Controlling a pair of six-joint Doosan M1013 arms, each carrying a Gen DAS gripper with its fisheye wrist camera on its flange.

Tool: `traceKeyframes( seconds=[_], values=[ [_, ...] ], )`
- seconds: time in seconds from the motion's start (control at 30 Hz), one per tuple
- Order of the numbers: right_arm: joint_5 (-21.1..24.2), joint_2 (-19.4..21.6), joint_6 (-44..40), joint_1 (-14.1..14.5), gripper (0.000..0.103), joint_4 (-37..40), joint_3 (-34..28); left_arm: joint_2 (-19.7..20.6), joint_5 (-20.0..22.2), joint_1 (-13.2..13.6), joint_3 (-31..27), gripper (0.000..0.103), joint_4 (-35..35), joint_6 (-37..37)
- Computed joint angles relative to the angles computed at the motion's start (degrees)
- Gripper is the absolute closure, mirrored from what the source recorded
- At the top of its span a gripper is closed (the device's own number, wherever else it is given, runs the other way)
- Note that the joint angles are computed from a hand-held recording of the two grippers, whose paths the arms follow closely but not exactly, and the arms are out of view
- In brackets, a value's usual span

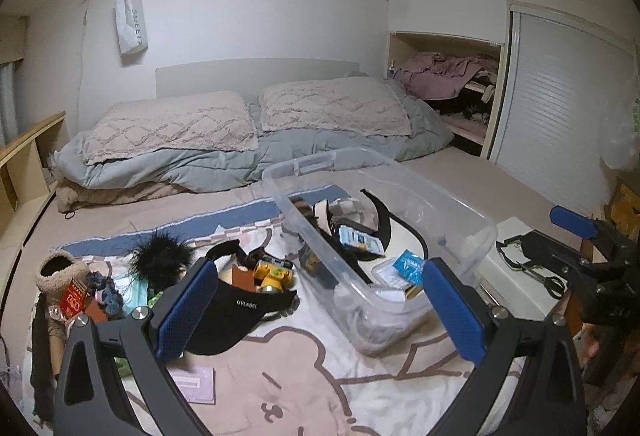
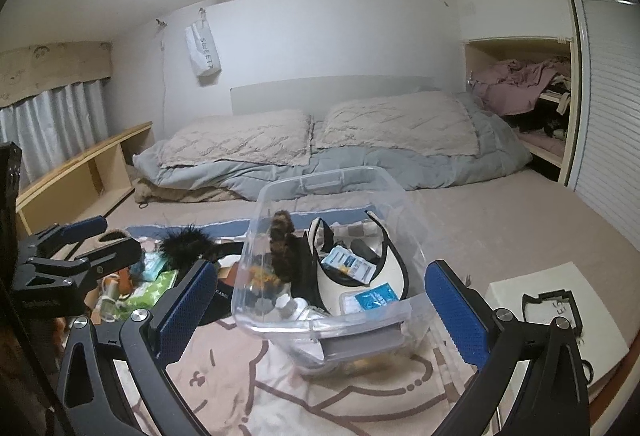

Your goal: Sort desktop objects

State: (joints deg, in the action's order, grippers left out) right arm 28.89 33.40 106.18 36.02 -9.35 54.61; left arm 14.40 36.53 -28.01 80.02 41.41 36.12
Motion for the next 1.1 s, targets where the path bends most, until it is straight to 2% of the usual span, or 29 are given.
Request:
traceKeyframes(
  seconds=[0.43,0.63,1.1],
  values=[
    [0.0,-0.8,1.3,0.9,0.000,-1.7,2.1,-1.8,1.1,-1.0,2.8,0.000,0.6,2.1],
    [0.3,-0.9,2.2,1.3,0.000,-3.8,2.6,-2.1,3.1,-1.5,3.3,0.000,1.9,2.0],
    [0.8,-0.8,1.8,1.6,0.000,-4.6,2.7,-2.8,3.2,-1.4,4.3,0.000,2.2,0.8]
  ],
)
